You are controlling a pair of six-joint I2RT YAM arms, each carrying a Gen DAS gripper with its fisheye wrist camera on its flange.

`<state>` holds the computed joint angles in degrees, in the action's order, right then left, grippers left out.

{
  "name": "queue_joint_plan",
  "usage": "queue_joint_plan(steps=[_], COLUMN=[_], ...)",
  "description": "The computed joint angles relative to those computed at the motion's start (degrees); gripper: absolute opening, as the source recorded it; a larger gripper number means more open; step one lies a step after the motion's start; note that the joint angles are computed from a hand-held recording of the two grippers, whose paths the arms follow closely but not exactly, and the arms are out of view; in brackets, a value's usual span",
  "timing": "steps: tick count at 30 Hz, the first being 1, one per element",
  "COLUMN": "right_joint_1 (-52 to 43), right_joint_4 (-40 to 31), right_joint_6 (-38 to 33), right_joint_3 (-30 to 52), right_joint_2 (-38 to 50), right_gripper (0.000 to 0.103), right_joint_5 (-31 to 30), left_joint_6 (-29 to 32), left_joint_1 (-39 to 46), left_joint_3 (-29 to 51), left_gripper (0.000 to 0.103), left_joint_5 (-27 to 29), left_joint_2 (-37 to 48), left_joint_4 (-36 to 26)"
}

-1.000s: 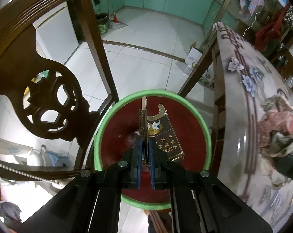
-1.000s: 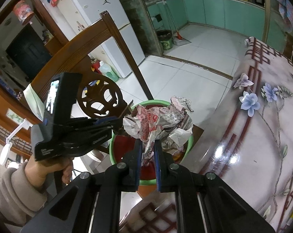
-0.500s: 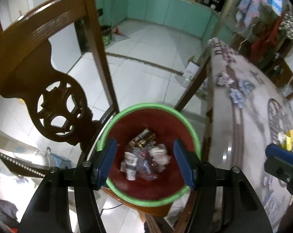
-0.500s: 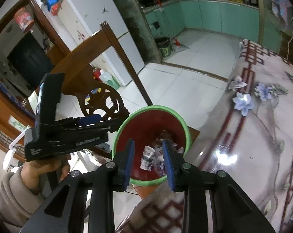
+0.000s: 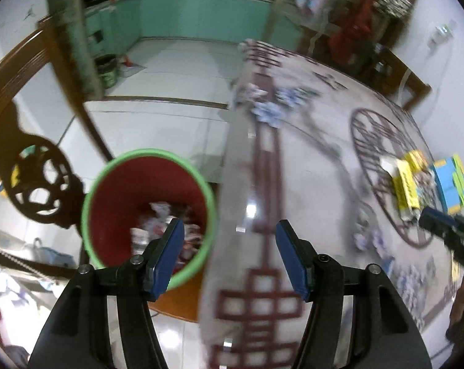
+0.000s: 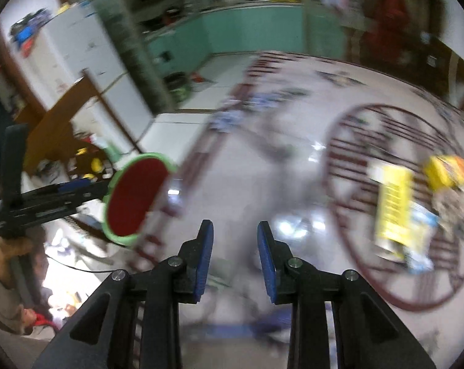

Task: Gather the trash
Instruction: 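Grasp yellow medicine packet with left gripper while right gripper grasps blue-white bag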

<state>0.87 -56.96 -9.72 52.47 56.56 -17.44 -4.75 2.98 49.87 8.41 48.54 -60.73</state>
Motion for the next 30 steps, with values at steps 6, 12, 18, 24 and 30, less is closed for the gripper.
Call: queue_joint_plan(steps=[6, 12, 18, 24, 30], right_joint_1=[-29.6, -38.3, -37.6, -38.4, -41.5], right_joint_4=[-1.4, 2.9, 3.9, -1.0, -4.0], right_joint_6=[-24.2, -32.0, -33.8, -36.8, -35.6], right_joint_3=[7.9, 16.2, 22.4, 27.1, 27.2], right_joint_2=[14.4, 32.0, 45.3, 52.3, 49.5], right_gripper=[0.027, 0.027, 0.027, 0.027, 0.027], right_joint_5=[-8.1, -10.2, -8.6, -11.1, -14.1], left_joint_6=[-22.1, -40.3, -48.9, -49.6, -48.5], left_joint_1=[-28.3, -49.4, -58.4, -60.0, -59.4], left_joint_3=[2.6, 8.4, 16.3, 23.9, 31.3], left_gripper=[0.06, 0.06, 0.06, 0.061, 0.061], left_joint_5=[-13.5, -23.2, -26.3, -27.2, -26.9], left_joint_2=[2.4, 12.9, 25.2, 34.4, 42.5], left_joint_4=[0.6, 2.2, 4.5, 4.7, 4.8])
